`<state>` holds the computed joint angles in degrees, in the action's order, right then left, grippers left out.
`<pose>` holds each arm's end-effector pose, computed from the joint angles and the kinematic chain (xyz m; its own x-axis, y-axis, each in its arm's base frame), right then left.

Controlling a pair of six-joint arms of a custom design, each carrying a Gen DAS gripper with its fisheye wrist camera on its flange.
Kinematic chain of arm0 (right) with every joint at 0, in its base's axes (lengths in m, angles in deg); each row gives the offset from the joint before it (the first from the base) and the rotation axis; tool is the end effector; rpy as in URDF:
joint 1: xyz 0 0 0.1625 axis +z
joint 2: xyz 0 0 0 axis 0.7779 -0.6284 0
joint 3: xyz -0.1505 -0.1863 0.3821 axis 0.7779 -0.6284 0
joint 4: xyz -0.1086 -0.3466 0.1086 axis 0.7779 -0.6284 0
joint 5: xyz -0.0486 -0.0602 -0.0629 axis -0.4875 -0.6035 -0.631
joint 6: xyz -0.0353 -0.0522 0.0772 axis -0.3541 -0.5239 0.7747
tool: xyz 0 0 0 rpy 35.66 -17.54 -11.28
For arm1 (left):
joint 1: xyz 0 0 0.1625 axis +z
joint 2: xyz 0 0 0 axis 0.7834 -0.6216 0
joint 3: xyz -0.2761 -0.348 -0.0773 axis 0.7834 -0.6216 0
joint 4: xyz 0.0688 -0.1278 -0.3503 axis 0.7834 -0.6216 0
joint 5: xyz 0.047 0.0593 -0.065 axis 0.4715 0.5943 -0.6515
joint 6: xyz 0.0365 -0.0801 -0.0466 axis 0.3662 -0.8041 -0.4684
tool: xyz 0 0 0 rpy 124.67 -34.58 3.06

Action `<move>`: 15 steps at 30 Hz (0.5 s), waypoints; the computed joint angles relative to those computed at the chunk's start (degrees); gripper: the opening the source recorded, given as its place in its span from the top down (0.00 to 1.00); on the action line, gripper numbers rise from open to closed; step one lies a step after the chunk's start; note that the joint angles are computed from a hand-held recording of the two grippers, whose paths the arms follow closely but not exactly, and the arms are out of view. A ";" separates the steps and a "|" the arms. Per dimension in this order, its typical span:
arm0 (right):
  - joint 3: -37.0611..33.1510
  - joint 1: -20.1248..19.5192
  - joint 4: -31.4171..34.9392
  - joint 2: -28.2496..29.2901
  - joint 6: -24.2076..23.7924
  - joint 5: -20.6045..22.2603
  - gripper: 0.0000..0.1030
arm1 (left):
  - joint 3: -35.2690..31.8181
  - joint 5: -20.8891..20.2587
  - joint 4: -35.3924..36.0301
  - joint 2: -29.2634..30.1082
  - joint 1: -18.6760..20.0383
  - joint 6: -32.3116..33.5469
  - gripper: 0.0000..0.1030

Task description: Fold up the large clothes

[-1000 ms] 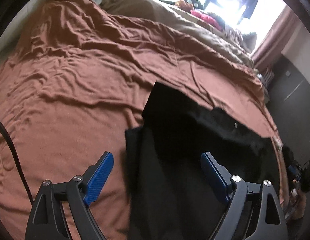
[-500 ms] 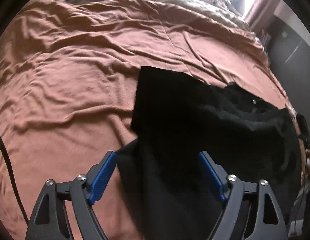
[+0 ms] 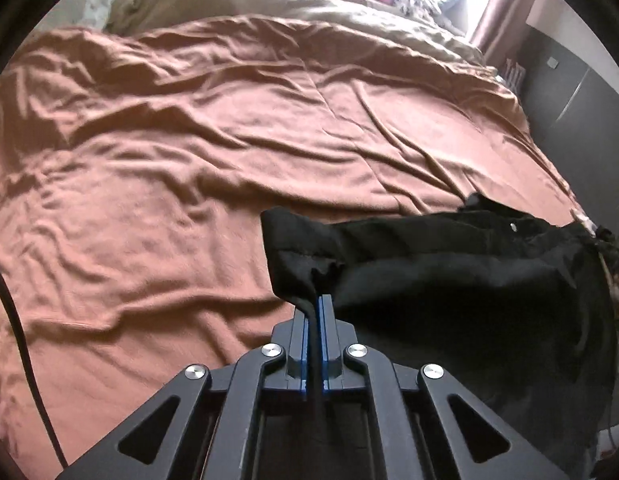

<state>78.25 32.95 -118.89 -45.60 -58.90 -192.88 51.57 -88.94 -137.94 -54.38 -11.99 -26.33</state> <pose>0.0662 -0.3847 0.5180 -0.8676 -0.0351 0.4960 -0.3562 0.7398 -0.5708 -0.2585 -0.4683 0.0568 -0.8148 0.2073 -0.5414 0.4308 0.8414 -0.3263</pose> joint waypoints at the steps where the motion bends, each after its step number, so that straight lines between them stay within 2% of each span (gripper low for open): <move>1: 0.60 -0.02 -1.44 -0.64 -0.45 0.84 0.99 | 0.80 -0.13 -1.61 -0.55 0.03 -0.95 0.96; 3: 2.59 -1.47 -2.83 -3.10 -0.97 3.35 1.00 | 1.87 -0.31 -3.55 -1.23 0.13 -2.22 0.96; 5: 3.48 -1.13 -4.40 -3.36 -0.93 2.43 1.00 | 1.71 -0.10 -2.04 -1.10 0.22 -3.45 0.96; 8: 4.42 0.98 -5.94 -1.16 -0.42 -4.28 0.99 | -1.17 0.20 6.53 0.06 0.70 -6.40 0.95; 10: 4.56 1.96 -5.70 -0.62 1.15 -6.47 0.98 | -1.99 1.47 9.53 -0.04 -0.12 -7.75 0.94; 11: 4.79 1.82 -5.50 -1.30 1.65 -5.81 0.98 | -1.20 1.97 7.87 -0.68 -0.96 -7.70 0.92; 13: 4.92 1.16 -4.05 -3.47 1.62 -3.10 0.96 | 0.28 1.92 6.33 -2.49 -2.25 -8.24 0.80; 14: 5.30 1.34 -3.78 -4.74 1.33 -3.34 0.85 | 0.94 2.39 6.95 -3.67 -3.15 -9.34 0.66; 15: 5.41 1.90 -3.74 -5.46 1.11 -4.54 0.60 | 1.57 3.03 7.25 -4.50 -3.98 -10.03 0.54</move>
